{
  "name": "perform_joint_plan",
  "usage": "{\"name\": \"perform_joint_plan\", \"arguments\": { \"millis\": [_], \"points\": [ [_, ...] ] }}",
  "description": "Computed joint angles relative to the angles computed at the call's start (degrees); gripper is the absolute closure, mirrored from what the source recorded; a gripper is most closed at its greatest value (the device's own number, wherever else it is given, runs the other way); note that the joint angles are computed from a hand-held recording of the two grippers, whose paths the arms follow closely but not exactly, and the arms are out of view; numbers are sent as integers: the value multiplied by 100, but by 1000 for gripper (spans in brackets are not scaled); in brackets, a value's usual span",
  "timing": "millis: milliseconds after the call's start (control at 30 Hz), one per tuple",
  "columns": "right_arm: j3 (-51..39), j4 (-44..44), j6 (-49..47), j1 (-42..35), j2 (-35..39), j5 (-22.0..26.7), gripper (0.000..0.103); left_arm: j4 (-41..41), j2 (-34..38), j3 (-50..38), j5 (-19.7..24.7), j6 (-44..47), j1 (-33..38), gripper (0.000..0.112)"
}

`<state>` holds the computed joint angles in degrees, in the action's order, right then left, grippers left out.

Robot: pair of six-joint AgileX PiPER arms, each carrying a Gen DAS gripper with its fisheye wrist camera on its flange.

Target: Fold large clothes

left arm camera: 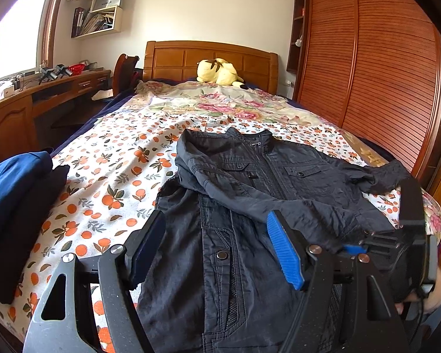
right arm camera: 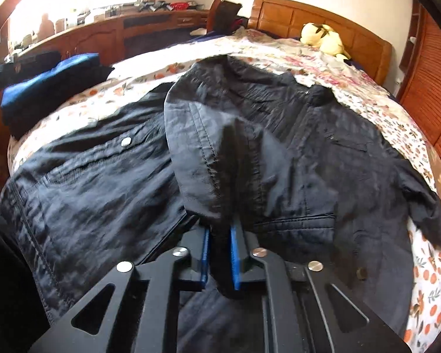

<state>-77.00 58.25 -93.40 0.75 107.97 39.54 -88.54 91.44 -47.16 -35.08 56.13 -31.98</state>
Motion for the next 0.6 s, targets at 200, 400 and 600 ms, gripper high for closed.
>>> {"name": "perform_joint_plan", "arguments": {
  "millis": [200,400,600],
  "points": [
    [-404,95,347,-586,-164,944,94,31,-52,44,1,-43,15,40],
    [-288,388,141,-1093,-635,1755,95,137,-168,161,-23,-191,7,40],
    [-541,484,186,-1353,-488,1925,95,146,-170,176,-23,-214,8,40]
  ]
}}
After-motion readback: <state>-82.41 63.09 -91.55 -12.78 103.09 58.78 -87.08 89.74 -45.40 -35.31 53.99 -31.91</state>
